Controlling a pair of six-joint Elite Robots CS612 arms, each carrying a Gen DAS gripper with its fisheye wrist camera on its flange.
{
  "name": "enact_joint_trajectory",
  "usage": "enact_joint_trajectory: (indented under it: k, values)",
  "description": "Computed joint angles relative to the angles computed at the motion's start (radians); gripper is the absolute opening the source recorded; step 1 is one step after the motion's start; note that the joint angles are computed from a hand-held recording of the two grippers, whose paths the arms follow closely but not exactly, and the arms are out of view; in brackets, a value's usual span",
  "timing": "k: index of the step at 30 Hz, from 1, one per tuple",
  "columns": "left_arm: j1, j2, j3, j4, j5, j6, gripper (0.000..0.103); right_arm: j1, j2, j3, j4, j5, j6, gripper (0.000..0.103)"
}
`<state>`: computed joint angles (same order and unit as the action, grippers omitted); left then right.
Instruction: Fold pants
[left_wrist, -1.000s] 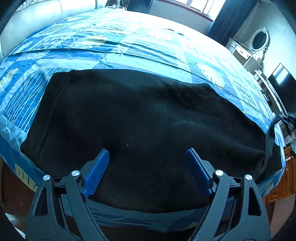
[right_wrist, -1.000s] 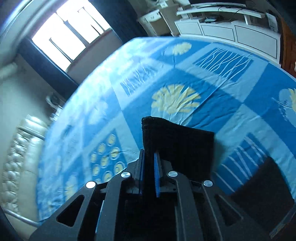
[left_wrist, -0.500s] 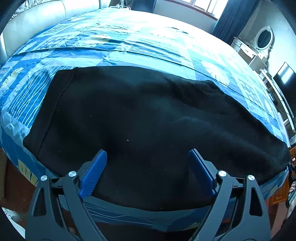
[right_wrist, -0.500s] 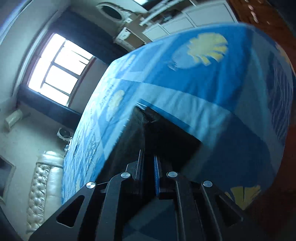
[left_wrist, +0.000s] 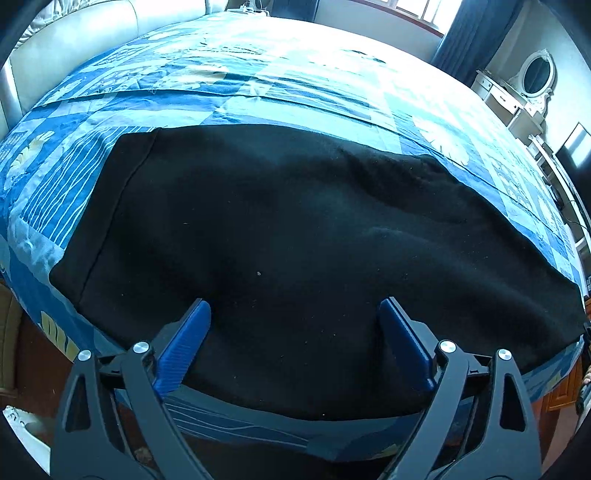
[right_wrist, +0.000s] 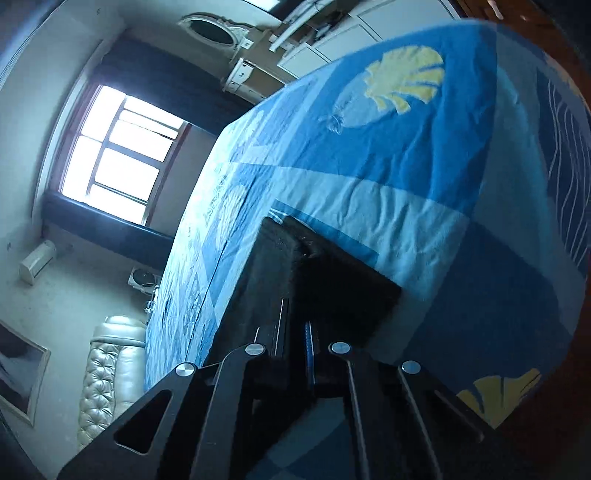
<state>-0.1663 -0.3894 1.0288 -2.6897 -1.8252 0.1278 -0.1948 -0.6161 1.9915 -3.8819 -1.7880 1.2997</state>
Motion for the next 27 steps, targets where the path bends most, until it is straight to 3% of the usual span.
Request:
enact_joint_trajectory:
  k: [4,7,10,13,15,17,21,27]
  values:
    - [0.000,0.001,-0.001,0.002,-0.001,0.013,0.093,-0.007,0.017,0.012,0.021,-0.001,0.020,0.006]
    - [-0.002,0.003,-0.001,0.001,0.006,0.032,0.094,-0.020,0.058,0.011,-0.054,0.037,0.046,0.005]
    - [-0.001,0.004,-0.004,0.001,0.004,0.036,0.095,-0.025,0.053,0.019,-0.074,0.053,0.045,0.006]
    - [0.001,0.005,-0.006,0.002,-0.002,0.042,0.095,-0.026,0.022,0.053,-0.065,0.040,0.023,0.014]
    - [0.001,0.004,-0.002,-0.002,-0.006,0.048,0.095,-0.023,0.001,0.076,-0.058,-0.005,0.004,0.038]
    - [0.002,0.005,0.000,-0.006,-0.008,0.051,0.096,-0.051,-0.013,0.092,-0.057,0.034,-0.023,0.044]
    - [0.000,0.005,-0.001,-0.007,-0.005,0.048,0.097,-0.095,0.002,0.094,-0.080,0.156,-0.017,0.044]
    - [-0.003,0.003,0.004,-0.011,0.003,0.042,0.098,-0.097,0.081,0.047,-0.208,0.227,0.085,0.046]
